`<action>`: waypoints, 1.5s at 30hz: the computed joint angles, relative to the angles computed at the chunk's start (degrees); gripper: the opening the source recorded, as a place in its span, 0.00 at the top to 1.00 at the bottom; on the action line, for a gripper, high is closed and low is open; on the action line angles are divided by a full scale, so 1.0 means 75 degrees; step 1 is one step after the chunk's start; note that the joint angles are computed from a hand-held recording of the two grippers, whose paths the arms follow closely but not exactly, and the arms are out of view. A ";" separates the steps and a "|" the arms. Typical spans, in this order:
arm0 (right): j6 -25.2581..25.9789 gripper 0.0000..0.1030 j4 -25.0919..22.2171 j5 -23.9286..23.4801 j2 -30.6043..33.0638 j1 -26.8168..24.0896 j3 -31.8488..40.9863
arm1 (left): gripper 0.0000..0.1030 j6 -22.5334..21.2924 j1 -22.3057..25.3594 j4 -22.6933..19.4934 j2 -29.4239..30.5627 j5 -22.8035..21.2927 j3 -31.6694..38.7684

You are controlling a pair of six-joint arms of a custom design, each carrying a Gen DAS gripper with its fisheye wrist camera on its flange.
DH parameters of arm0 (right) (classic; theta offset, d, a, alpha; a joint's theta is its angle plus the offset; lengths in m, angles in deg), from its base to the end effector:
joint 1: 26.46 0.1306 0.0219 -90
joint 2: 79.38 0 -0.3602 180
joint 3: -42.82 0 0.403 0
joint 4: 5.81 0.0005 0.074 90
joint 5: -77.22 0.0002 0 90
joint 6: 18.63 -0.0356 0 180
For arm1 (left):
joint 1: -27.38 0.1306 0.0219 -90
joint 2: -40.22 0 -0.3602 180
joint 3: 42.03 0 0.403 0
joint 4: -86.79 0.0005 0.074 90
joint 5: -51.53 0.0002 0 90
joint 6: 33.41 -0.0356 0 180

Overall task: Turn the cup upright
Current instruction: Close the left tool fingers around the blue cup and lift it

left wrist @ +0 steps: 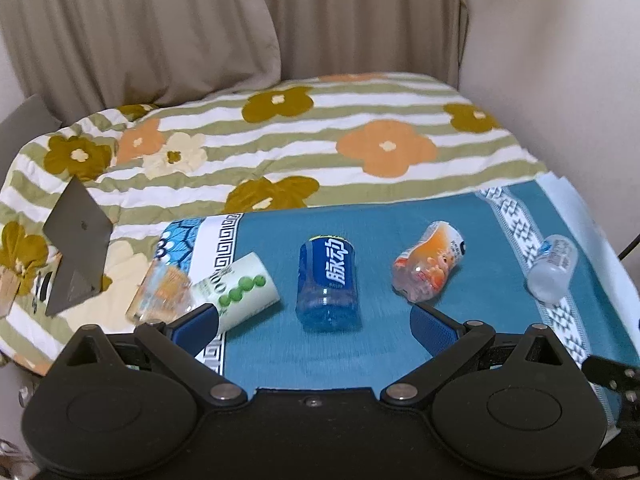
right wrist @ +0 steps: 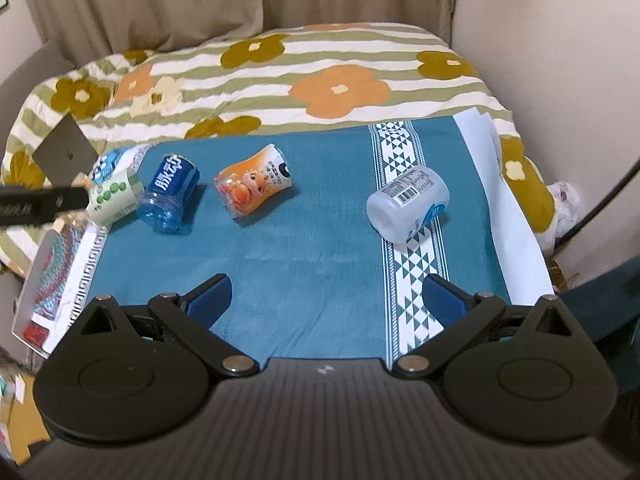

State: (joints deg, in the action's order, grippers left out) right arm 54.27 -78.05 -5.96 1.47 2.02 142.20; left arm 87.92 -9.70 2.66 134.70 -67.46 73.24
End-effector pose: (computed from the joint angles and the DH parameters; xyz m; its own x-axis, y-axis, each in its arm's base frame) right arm 0.3638 0.1920 0.5260 -0.7982 -0.1009 -0.5939 -0.1852 0.9792 0.0825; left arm 0.3881 -0.2723 0.5387 -0.7930 0.0292 -0.6085 -0.0684 0.9883 0.1367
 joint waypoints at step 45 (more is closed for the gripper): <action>0.1314 0.00 0.0135 -0.2144 0.2135 -0.1243 0.0632 | 0.39 -0.2065 0.0849 -0.0867 0.2995 0.0419 0.2041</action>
State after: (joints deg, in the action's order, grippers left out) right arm 64.13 -77.04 -22.04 17.48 -7.30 146.94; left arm 72.43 -3.33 -3.84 157.17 -64.32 88.55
